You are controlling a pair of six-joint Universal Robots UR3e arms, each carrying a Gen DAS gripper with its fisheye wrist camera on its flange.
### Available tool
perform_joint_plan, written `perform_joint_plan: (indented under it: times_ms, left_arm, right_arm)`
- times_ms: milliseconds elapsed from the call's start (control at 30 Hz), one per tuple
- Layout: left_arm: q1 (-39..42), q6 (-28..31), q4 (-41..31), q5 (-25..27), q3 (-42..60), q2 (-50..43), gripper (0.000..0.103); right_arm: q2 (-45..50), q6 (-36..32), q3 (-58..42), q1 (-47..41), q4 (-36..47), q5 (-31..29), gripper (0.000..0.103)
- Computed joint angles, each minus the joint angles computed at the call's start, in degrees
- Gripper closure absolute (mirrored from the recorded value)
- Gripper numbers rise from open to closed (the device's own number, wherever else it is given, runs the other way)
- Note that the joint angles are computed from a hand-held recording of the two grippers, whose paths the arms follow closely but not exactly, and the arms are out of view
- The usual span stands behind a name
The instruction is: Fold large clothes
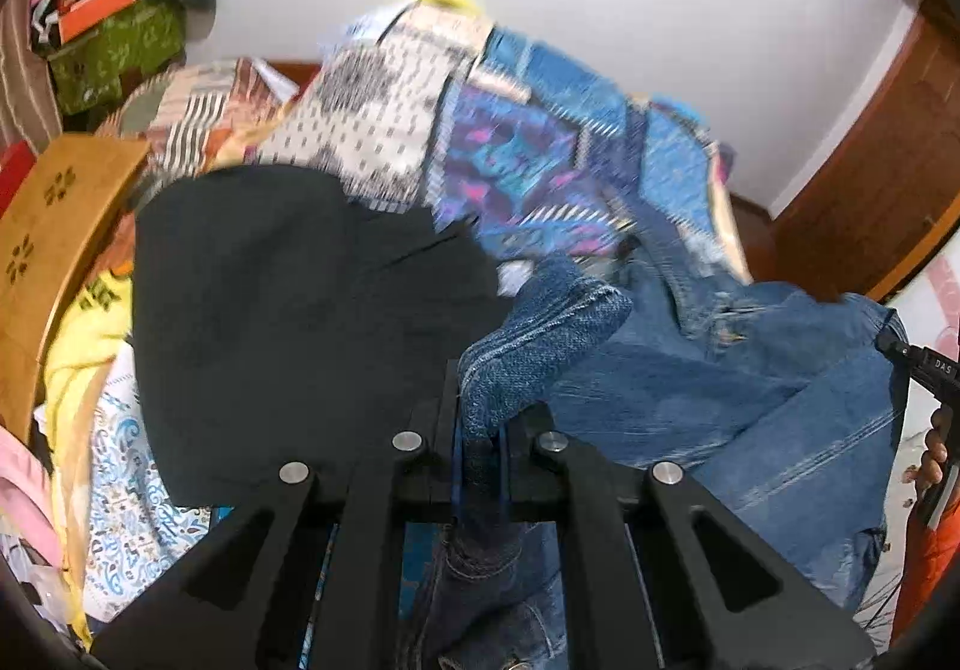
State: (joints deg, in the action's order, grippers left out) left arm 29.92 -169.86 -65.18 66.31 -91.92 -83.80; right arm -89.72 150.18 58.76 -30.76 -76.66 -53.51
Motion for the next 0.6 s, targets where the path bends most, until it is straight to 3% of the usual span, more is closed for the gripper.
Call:
perform_joint_plan:
  times_ms: [133,333,600]
  left_arm:
    - [0.58,-1.05,4.07,1.1,-2.52,-5.33,0.095]
    - [0.3,-2.53,9.06,2.45,-4.5,-9.73,0.086]
    - [-5.04,-2.06,8.97,13.21,-3.44,-7.02,0.08]
  right_arm:
    - [3.97,3.83,6.13,2.29,-7.69,-4.94,0.091]
    - [6.19,4.3,11.74,1.58,-10.09,-5.17,0.091]
    - [3.05,2.17,10.05,2.48,-8.52,-8.17,0.086]
